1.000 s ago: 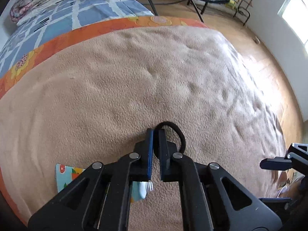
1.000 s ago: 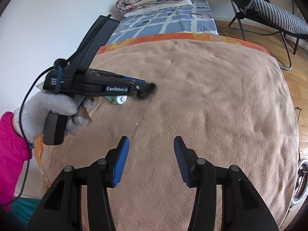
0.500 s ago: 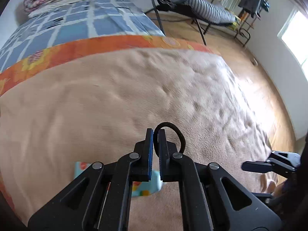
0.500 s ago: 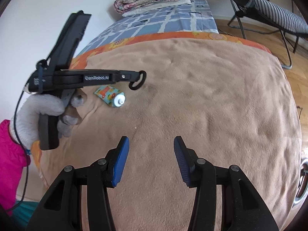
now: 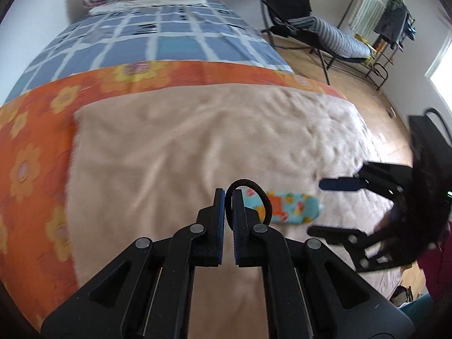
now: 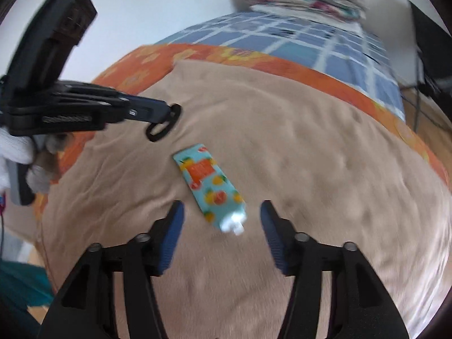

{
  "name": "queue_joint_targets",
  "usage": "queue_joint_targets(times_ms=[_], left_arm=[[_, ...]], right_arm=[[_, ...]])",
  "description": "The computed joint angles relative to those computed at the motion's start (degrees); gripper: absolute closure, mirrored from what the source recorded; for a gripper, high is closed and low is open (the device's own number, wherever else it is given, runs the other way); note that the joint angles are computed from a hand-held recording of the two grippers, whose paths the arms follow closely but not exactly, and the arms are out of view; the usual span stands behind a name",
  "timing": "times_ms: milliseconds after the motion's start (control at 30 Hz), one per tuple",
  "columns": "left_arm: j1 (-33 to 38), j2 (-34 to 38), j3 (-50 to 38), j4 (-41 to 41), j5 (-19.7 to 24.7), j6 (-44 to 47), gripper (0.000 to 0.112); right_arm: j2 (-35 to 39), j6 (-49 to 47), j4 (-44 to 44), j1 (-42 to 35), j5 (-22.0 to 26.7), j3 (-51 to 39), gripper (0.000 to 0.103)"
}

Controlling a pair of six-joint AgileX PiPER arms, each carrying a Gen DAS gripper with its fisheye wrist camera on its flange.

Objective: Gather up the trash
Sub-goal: 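Grasp the printed toothpaste tube with the right tool and lift it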

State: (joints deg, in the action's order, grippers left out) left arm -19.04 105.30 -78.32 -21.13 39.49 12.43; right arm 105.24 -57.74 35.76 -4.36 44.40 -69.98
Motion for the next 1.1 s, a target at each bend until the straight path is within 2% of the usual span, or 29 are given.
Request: queue_joint_targets(times_ms=[133,300,333,367,433,500,633,767,967,1100], left_arm=[[2.16,-2.46,4.44,-1.93,0.07,3.22,0.109],[2.88,-5.68,9.43,-4.00,-0.85,5.90,0.109],[2.75,-6.32,10.13,-4.11,-0.92,5.92,0.109],[2.58,-6.83,10.71,-4.15,-0.98,5.89,0.109],[2.01,-8.17,11.88,-3.93,-0.86,5.52,0.109],[1.13,-9.89,13.06,-3.32,-0.76,4.68,0.109],[-1.23,-13.42,15.26,-1.13,-0.57,1.95,0.109],[-3.86,-17.37,17.75,0.88,-0.06,-1.37,0.109],[-8.94,-24.38,21.53,5.55,1.39,-8.47,0.109],[-13.87,-30.19,23.71,10.28,3.62,-15.16,0.109]], right_arm=[[4.69,11.43,-12.90,5.79,-2.37,-4.80,0.044],[6.68,15.09,-14.74,6.32,-2.34,-6.97,0.044],[6.06,15.47,-14.76,6.27,-2.34,-6.35,0.048],[5.85,15.70,-14.54,6.35,-2.06,-6.20,0.057],[4.82,17.69,-15.95,7.21,-2.51,-5.22,0.068],[3.45,19.99,-18.08,8.14,-3.70,-3.67,0.070],[-0.15,22.26,-19.68,8.63,-6.40,0.81,0.071],[-6.13,21.67,-16.92,6.90,-7.81,6.55,0.071],[-16.39,20.21,-15.42,5.06,-6.29,13.67,0.071],[-24.85,20.64,-14.80,3.34,-3.29,18.13,0.071]])
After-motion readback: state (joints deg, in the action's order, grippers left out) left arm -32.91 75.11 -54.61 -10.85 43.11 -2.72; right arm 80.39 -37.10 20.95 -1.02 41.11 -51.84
